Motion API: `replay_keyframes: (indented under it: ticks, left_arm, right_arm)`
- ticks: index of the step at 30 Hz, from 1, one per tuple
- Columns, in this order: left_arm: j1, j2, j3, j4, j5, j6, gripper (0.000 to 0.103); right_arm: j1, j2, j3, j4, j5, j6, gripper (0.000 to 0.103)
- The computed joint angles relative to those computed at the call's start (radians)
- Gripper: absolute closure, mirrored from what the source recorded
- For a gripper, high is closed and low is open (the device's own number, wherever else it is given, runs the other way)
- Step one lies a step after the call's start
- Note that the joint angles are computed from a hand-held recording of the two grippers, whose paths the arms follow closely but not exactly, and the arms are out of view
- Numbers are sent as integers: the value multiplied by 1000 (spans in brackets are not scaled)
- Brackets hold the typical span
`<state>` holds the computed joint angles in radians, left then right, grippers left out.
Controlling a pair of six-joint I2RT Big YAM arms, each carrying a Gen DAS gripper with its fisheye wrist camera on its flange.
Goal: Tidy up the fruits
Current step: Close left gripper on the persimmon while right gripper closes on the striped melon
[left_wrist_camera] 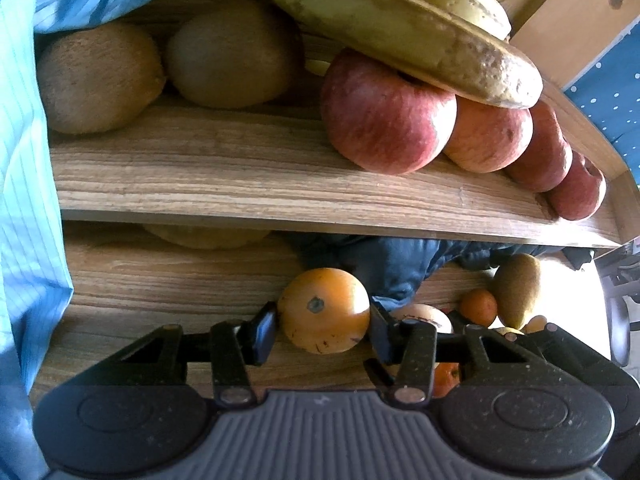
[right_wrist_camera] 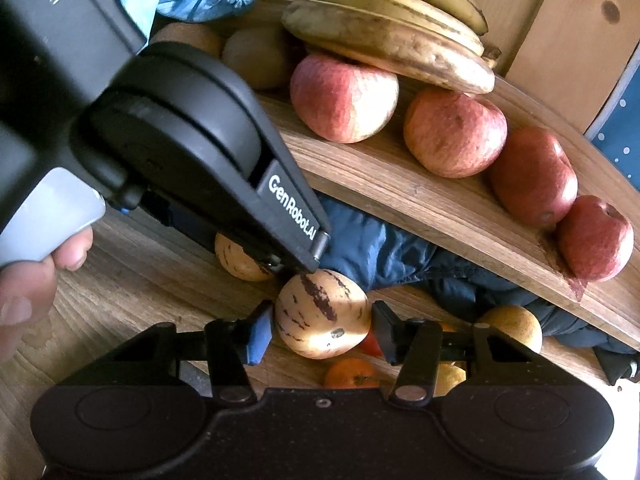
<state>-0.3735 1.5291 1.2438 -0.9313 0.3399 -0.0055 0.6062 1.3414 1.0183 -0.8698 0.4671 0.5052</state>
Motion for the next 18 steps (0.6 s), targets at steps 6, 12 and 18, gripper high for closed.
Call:
replay_keyframes:
  ticks: [6, 12, 18]
  left_arm:
    - [-3, -14, -12, 5, -2, 4, 51]
    - [-2, -36, -21, 3, -5, 6, 51]
    - [-6, -68, -38, 3, -14, 3, 51]
  right_arm:
    - [6, -9, -11, 8, -3, 8, 49]
    - [16, -22, -21, 12, 7, 20, 49]
    - [30, -42, -31, 8, 26, 40, 49]
